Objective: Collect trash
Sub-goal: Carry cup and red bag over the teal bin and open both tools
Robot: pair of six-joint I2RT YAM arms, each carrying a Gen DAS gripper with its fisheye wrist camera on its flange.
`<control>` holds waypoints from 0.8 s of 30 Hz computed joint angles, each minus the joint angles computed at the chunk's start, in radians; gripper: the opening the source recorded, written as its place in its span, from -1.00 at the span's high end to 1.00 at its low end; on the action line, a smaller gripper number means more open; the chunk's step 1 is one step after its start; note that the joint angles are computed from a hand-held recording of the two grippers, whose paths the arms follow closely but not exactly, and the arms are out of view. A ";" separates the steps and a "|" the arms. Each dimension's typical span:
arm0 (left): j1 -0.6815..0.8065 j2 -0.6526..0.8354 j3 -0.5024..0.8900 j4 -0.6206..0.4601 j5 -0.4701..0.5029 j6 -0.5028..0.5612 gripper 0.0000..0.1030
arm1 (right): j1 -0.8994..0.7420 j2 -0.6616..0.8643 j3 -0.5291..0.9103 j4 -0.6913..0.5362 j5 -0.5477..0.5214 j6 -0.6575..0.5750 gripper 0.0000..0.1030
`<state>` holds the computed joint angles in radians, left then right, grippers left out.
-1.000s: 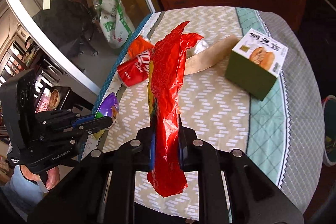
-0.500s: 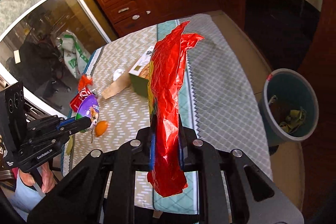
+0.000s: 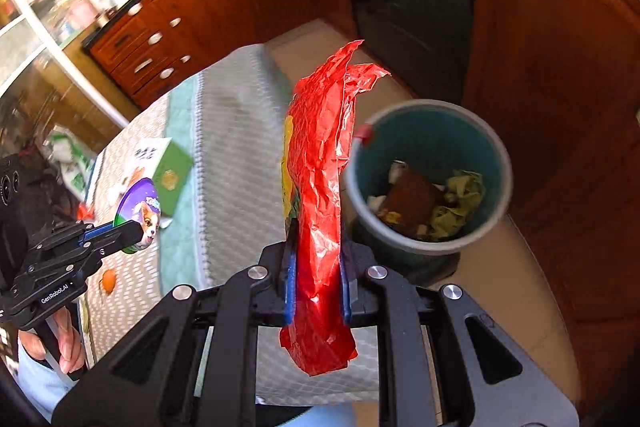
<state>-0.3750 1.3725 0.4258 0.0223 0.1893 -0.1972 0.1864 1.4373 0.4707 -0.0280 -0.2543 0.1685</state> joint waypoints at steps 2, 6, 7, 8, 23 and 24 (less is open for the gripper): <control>-0.052 0.119 0.080 0.028 -0.010 -0.016 0.82 | -0.097 0.047 0.002 0.021 -0.044 -0.037 0.71; -0.129 0.340 0.254 0.043 -0.019 -0.041 0.82 | -0.207 0.161 0.033 0.050 -0.085 -0.080 0.70; -0.143 0.388 0.297 0.040 -0.021 -0.043 0.82 | -0.223 0.190 0.042 0.056 -0.089 -0.091 0.70; -0.152 0.434 0.337 0.036 -0.019 -0.043 0.82 | -0.236 0.221 0.053 0.062 -0.087 -0.103 0.70; -0.214 0.964 0.911 -0.135 0.035 -0.051 0.80 | -0.329 0.512 0.212 0.090 -0.100 -0.131 0.70; -0.217 0.980 0.929 -0.146 0.029 -0.052 0.77 | -0.333 0.525 0.222 0.089 -0.100 -0.132 0.70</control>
